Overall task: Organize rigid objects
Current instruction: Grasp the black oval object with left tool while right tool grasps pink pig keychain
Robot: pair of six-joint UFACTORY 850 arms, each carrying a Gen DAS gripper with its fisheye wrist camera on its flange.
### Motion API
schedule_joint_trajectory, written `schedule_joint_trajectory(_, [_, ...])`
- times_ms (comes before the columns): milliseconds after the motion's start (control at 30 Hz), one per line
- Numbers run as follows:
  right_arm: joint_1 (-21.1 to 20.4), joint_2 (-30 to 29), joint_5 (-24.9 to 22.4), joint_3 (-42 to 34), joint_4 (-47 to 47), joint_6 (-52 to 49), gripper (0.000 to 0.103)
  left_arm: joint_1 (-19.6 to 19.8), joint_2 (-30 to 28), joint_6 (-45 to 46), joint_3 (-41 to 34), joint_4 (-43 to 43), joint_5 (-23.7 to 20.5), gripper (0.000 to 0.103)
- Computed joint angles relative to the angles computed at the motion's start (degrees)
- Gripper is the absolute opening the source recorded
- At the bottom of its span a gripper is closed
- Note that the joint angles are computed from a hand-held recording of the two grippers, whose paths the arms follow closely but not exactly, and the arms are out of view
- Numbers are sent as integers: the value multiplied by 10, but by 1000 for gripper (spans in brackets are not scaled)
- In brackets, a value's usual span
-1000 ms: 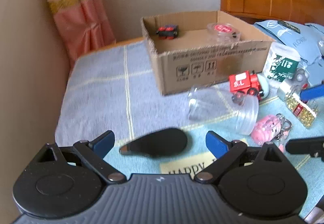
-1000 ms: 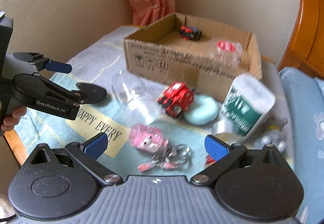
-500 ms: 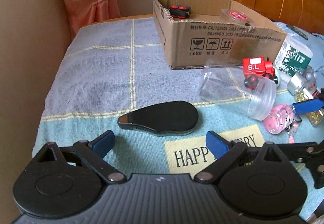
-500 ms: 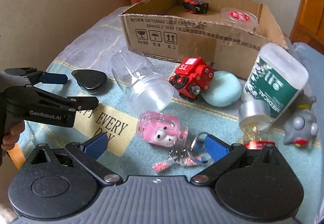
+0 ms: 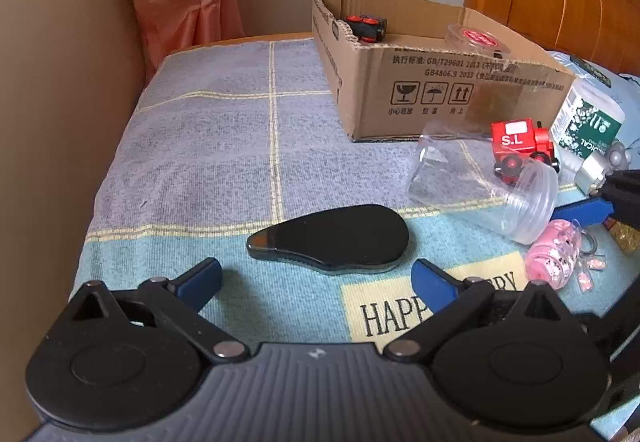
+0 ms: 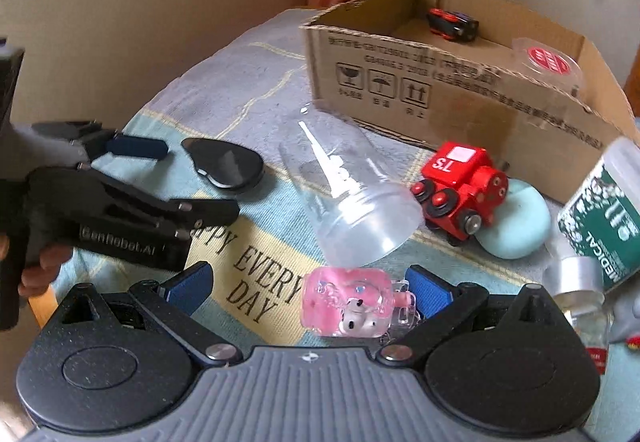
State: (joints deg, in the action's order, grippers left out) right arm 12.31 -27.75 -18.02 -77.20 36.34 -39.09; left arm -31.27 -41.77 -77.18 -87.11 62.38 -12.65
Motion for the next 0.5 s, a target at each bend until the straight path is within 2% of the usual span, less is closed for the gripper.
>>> schedule_joint_trajectory(267, [11,24,50,44,-53,-17,103,-2,-10,-36,-11,44,2,102])
schedule_joint_trajectory(500, [6,37,76,73,130,-205,103,-8,-29,-59,-37,55,-15,102])
